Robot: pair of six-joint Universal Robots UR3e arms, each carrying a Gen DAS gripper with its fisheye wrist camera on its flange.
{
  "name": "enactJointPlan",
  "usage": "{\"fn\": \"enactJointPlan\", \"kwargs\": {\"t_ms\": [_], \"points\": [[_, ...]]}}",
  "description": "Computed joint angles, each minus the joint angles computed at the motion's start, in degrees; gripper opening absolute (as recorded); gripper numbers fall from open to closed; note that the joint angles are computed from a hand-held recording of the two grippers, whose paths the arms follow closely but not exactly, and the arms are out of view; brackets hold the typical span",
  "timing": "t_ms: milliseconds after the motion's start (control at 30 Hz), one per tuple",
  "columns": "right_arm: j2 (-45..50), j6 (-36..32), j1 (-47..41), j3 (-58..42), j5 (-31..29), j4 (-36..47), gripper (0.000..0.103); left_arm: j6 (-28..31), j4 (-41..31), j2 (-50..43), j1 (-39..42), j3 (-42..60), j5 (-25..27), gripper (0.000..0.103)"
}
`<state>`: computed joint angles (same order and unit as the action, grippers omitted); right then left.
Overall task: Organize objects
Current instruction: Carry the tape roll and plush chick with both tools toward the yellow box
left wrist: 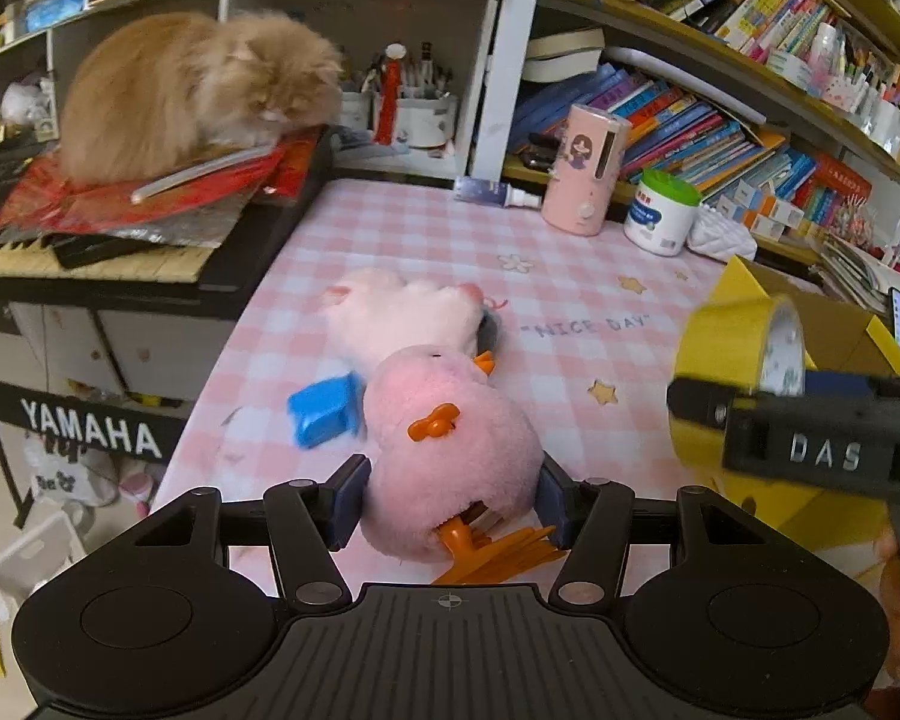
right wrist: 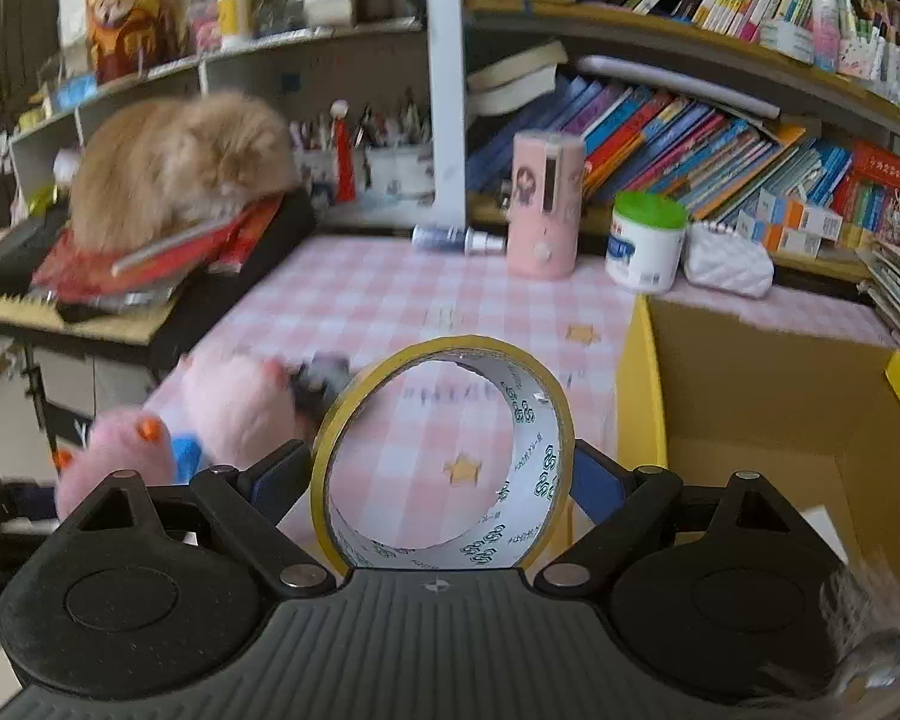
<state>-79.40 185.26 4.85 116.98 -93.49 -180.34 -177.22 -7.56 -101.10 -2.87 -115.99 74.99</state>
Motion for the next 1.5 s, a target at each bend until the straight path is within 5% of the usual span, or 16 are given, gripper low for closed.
{"fn": "enactJointPlan", "kwargs": {"t_ms": [500,1100,1267,1500], "points": [[-10.66,7.66,10.96,10.85,-7.41,8.57,0.09,8.09,-4.93,23.74,10.44,-23.19,-8.36,0.056],[-22.24,25.02,24.72,19.47,-17.55,18.61,0.09,28.94,-44.77,61.86,26.74,-32.91,-21.38,0.056],[-26.61,30.29,28.35,21.42,-21.44,23.0,0.09,30.52,-46.07,62.23,23.77,-32.74,-22.1,0.056],[-37.01,39.16,30.07,24.57,-26.35,34.16,0.09,28.41,-38.93,56.83,15.02,-32.5,-21.68,0.056]]}}
